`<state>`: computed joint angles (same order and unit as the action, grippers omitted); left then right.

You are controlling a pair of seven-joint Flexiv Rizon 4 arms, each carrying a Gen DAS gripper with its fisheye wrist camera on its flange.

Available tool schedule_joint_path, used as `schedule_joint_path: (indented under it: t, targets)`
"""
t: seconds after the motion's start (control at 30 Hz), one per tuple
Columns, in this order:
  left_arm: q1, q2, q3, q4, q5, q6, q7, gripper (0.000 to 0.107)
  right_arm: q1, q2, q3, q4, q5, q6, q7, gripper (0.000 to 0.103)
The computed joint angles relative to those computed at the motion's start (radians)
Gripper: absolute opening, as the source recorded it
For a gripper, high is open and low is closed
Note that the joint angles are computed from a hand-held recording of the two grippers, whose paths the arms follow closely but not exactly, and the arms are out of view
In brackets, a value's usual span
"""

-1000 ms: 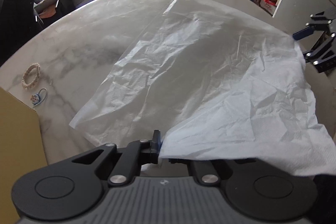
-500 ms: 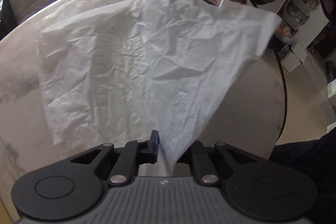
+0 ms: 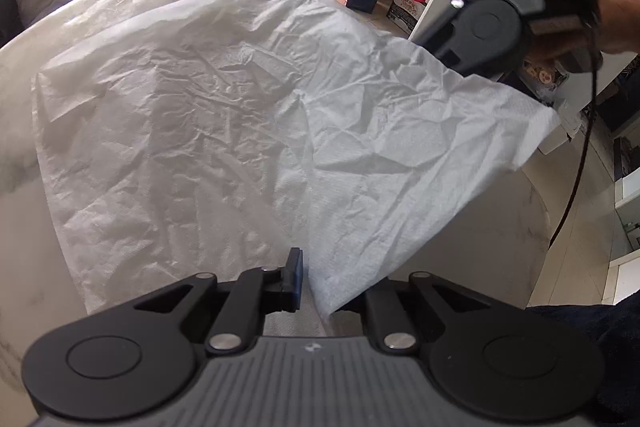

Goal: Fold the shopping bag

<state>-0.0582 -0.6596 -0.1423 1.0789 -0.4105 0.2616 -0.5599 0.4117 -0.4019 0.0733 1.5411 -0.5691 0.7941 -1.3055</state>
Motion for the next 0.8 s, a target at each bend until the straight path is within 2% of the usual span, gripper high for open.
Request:
schedule_joint_path:
  t: [0.1,0.2,0.23,0.37,0.47,0.6,0.67,0.8]
  targets:
    - [-0.004,-0.006,0.0,-0.007,0.002,0.011,-0.007,0.01,0.019,0.036,0.004,0.055,-0.053,0.022,0.005,0.075]
    - [-0.004,0.012,0.001,0.022,0.006,0.029,0.012,0.013,0.036,0.067,0.01,0.104,-0.113,0.04,0.007,0.082]
    - [-0.005,0.016,0.0,0.028,0.007,0.033,0.02,0.015,0.041,0.074,0.011,0.118,-0.139,0.045,0.002,0.085]
    - [-0.004,0.012,-0.006,0.032,0.005,0.033,0.053,0.026,0.045,0.064,0.009,0.122,-0.198,0.045,-0.038,0.087]
    - [-0.005,0.014,-0.004,0.038,0.005,0.041,0.067,0.031,0.034,0.051,0.016,0.106,-0.172,0.06,-0.08,0.086]
    - [0.0,0.025,0.001,0.05,0.002,0.045,0.068,0.037,0.025,0.037,0.035,0.068,-0.079,0.055,-0.141,0.08]
    - [0.003,0.029,0.003,0.056,-0.002,0.05,0.064,0.054,0.026,0.037,0.04,0.061,-0.049,0.05,-0.155,0.079]
    - [0.01,0.036,0.005,0.068,-0.008,0.061,0.057,0.055,0.034,0.069,0.051,0.093,-0.025,0.038,-0.176,0.08]
